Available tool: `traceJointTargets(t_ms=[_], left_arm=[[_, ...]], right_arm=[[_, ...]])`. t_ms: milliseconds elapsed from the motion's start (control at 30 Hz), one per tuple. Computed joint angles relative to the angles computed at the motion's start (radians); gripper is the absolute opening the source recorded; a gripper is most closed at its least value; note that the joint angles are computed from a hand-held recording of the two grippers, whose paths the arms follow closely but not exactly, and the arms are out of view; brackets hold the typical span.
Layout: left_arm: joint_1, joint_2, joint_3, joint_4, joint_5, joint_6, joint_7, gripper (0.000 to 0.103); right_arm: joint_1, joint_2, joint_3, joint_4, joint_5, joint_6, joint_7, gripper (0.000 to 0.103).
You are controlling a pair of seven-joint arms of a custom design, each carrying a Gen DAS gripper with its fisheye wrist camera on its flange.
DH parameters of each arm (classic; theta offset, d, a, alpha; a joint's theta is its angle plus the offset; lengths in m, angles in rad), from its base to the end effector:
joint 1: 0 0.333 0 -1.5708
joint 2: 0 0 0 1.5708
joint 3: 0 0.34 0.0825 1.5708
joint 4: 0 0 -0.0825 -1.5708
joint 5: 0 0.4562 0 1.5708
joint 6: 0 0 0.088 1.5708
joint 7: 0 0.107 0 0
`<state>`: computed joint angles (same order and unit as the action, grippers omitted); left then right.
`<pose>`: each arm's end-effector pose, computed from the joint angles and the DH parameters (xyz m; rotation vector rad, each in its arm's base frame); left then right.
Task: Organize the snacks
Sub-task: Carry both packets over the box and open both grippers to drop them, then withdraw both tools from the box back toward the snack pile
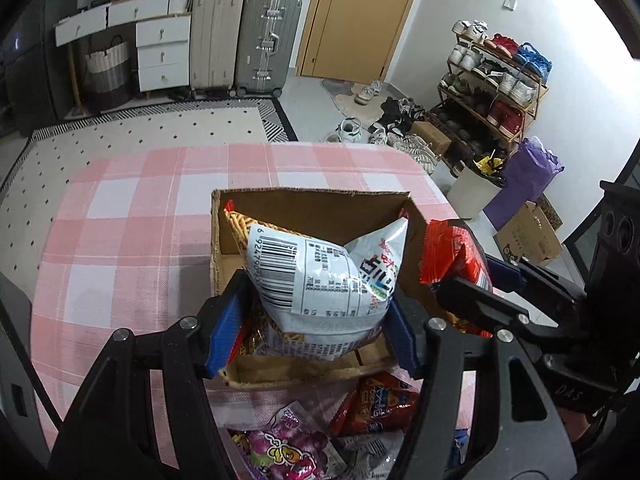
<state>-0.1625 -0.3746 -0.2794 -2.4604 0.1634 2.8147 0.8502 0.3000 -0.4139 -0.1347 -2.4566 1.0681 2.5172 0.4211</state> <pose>0.4721 -0.2397 0.4963 -1.9878 1.7557 -0.9000 0.5031 0.0737 0.4822 -1.9289 1.0789 -0.1564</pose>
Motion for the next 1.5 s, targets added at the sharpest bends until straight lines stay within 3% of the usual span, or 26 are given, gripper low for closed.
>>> traceJointTargets(t_ms=[333, 433, 500, 567, 633, 700, 967, 1167, 1333, 1500], left_arm=[[-0.021, 0.103, 0.044, 0.012, -0.059, 0.065, 0.053, 0.062], [-0.026, 0.122, 0.051, 0.017, -0.086, 0.066, 0.066, 0.066], [-0.051, 0.137, 0.076, 0.027, -0.14, 0.054, 0.109, 0.072], [-0.049, 0.139, 0.071, 0.032, -0.153, 0.049, 0.115, 0.075], [-0.017, 0.127, 0.037, 0.028, -0.101, 0.044, 0.072, 0.085], [0.025, 0.106, -0.002, 0.022, -0.02, 0.026, -0.007, 0.085], [0.031, -0.007, -0.027, -0.039, 0.036, -0.003, -0.106, 0.085], [0.019, -0.136, -0.065, -0.082, 0.081, -0.082, -0.165, 0.086], [0.019, -0.246, -0.119, -0.092, 0.138, -0.199, -0.229, 0.087], [-0.024, -0.369, -0.133, -0.131, 0.147, -0.252, -0.262, 0.102]], right_arm=[[-0.017, 0.096, 0.018, 0.04, 0.038, 0.019, -0.031, 0.046], [-0.02, 0.111, 0.028, 0.045, 0.055, 0.037, -0.044, 0.046], [-0.021, 0.11, 0.036, 0.042, 0.062, 0.054, -0.048, 0.054], [-0.024, 0.112, 0.045, 0.04, 0.045, 0.071, -0.046, 0.085], [-0.017, 0.097, 0.04, 0.027, 0.076, 0.11, -0.069, 0.088], [-0.017, 0.082, 0.026, 0.021, 0.097, 0.099, -0.076, 0.089], [-0.034, -0.033, -0.014, -0.037, 0.109, 0.086, -0.075, 0.091], [-0.048, -0.168, -0.055, -0.118, 0.057, 0.081, -0.045, 0.093], [-0.037, -0.283, -0.072, -0.178, -0.01, 0.089, -0.001, 0.096], [-0.028, -0.436, -0.096, -0.259, -0.087, 0.093, 0.055, 0.102]])
